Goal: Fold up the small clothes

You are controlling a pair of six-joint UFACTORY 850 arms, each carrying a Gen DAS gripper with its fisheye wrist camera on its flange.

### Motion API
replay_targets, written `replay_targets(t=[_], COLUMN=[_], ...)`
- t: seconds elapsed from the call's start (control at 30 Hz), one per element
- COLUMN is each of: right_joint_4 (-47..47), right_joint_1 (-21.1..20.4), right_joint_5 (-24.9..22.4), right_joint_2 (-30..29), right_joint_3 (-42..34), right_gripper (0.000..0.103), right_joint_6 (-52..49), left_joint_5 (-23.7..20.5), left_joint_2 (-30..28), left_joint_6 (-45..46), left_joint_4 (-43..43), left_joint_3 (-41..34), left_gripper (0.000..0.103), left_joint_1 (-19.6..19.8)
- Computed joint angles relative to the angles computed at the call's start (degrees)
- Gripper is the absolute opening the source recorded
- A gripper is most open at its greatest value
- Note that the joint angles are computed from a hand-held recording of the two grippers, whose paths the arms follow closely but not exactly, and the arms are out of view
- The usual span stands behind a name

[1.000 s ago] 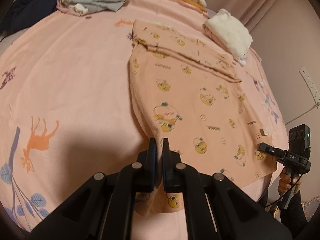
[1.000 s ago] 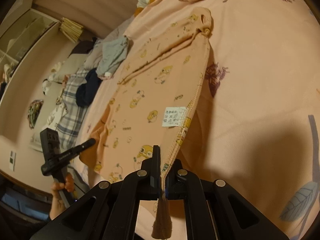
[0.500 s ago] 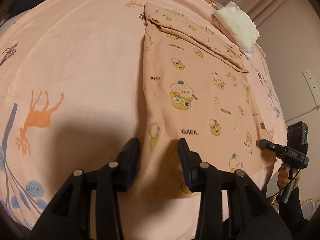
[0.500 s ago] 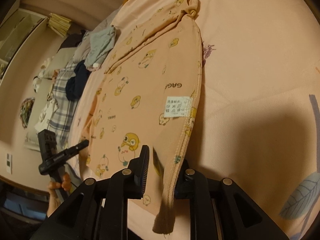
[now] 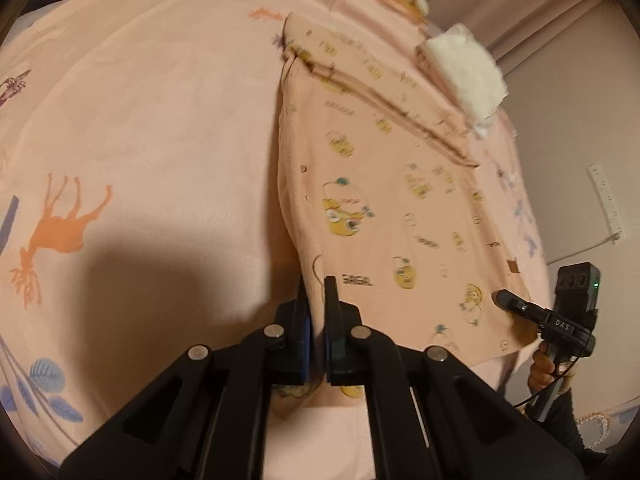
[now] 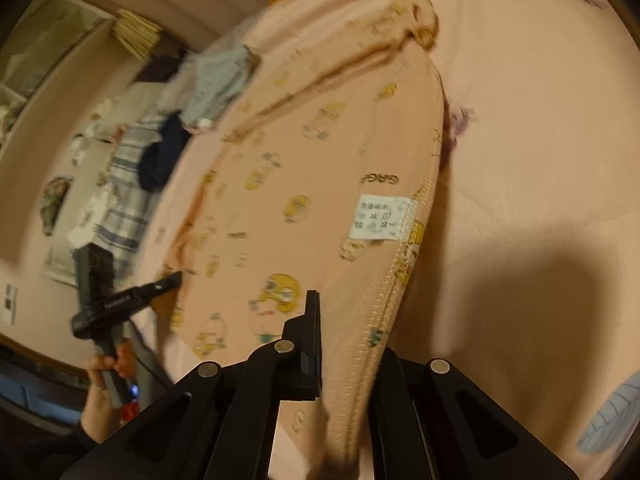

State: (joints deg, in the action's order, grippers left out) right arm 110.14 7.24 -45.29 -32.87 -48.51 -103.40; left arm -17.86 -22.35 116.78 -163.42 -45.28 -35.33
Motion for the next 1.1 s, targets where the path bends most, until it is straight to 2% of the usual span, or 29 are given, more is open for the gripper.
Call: replay_targets(t=[0.13,0.23,0.43,0.7,0.83,0.93,1.1], right_joint_4=[2.11,3.08,3.75,-0.26,-3.64,-5.78,-5.41], right_joint_1=[-0.38,0.12,0.79,-0.86,-0.68,-0.75,-1.08], right_joint_5=[-3.66,-4.76,-5.72,-5.06,-2.93,-2.64,-6.64], right_joint_2=[1.95,2.99,4.41,6.8,8.04,7.38,5.49], right_joint_3=[1.72,2.17,3.06,5.43,6.46,5.22,0.65], right_gripper=[0.004,0.004,0.004,0.004,0.004,0.004,0.004], right_joint_6=[-3.09,-5.23,-6.93,-5.74,-3.12,0.64,3.8], left_joint_5=[-3.14,-3.16,-4.59,-4.68,-3.61,-3.54,-5.47], left_joint_2=[3.09,4.26,6.2,11.57,14.86,14.84,12.07], left_joint_6=[4.96,12.0,14.05,12.07,11.32,8.91,5.49], left_joint_4=[-2.54,-8.46,-9.3,-8.17,-8.38,-6.31,-2.9], left_joint_3=[1.89,1.66,2.5,6.51,8.32,7.97,4.71], left_gripper=[0.001,0.001,0.001,0.001,0.001,0.001,0.001], left_joint_1=[-0.73,-1.79,-2.75,-3.71,-4.49,-3.56,-0.14])
